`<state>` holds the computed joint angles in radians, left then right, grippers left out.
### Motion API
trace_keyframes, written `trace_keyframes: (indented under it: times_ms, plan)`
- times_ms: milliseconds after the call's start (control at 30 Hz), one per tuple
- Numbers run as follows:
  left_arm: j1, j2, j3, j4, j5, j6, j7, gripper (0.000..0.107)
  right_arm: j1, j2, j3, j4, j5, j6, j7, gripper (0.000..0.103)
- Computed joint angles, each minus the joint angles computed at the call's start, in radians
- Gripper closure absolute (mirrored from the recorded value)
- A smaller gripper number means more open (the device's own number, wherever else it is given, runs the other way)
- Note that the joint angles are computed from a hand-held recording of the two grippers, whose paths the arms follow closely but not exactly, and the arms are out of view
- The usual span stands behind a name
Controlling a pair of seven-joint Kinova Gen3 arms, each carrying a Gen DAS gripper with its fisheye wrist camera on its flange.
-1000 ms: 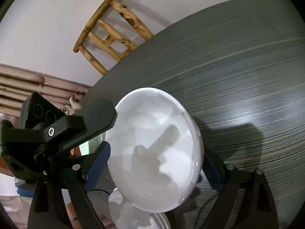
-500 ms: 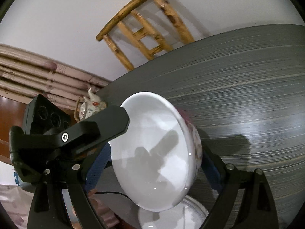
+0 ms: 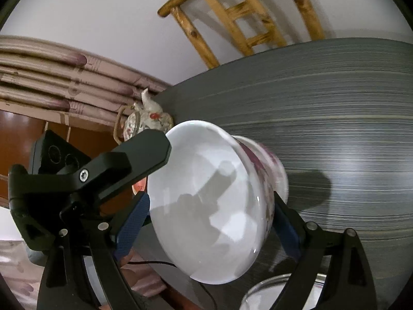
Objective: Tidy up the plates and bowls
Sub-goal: 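Lift the floral bowl with both tools and carry it over the placed white bowl, then lower the floral bowl into the white bowl and open both tools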
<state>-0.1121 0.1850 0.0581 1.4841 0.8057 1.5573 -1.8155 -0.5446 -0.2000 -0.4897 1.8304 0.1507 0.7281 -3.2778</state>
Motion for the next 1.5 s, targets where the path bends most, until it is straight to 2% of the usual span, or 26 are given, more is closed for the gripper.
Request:
trace_keyframes:
  times_ms: [167,233,533,767,900,1000,1133,1367,1500]
  plan:
    - [-0.031,0.032,-0.01,0.043,0.007,0.005,-0.048,0.005,-0.023,0.059,0.012,-0.007,0.01,-0.01,-0.003,0.013]
    - [-0.044,0.035,-0.008,0.058,0.026,0.018,-0.076,0.004,-0.034,0.075,0.005,-0.03,0.047,0.031,-0.019,0.013]
    - [-0.059,0.056,-0.003,0.087,0.058,0.036,-0.132,0.004,-0.11,0.102,0.049,-0.079,0.08,0.139,-0.01,0.015]
    - [-0.072,0.065,-0.007,0.077,0.069,0.055,-0.152,0.004,-0.111,0.075,0.07,-0.038,0.042,0.079,-0.004,0.013]
    - [-0.089,0.075,-0.009,0.085,0.094,0.063,-0.167,0.004,-0.09,0.045,0.066,0.001,0.013,0.017,-0.009,0.007]
    - [-0.088,0.074,-0.007,0.09,0.096,0.055,-0.17,0.004,-0.068,0.029,0.051,0.006,0.003,0.007,-0.018,0.001]
    - [-0.086,0.052,-0.009,0.106,0.098,0.03,-0.181,0.004,-0.056,0.031,0.033,-0.019,0.006,0.045,-0.009,0.0]
    - [-0.091,0.054,-0.014,0.092,0.11,0.034,-0.174,0.004,-0.029,0.001,0.012,0.02,0.001,0.002,-0.028,0.0]
    - [-0.106,0.055,-0.019,0.089,0.129,0.035,-0.179,0.004,-0.034,0.009,0.016,0.04,0.017,-0.04,0.014,0.0]
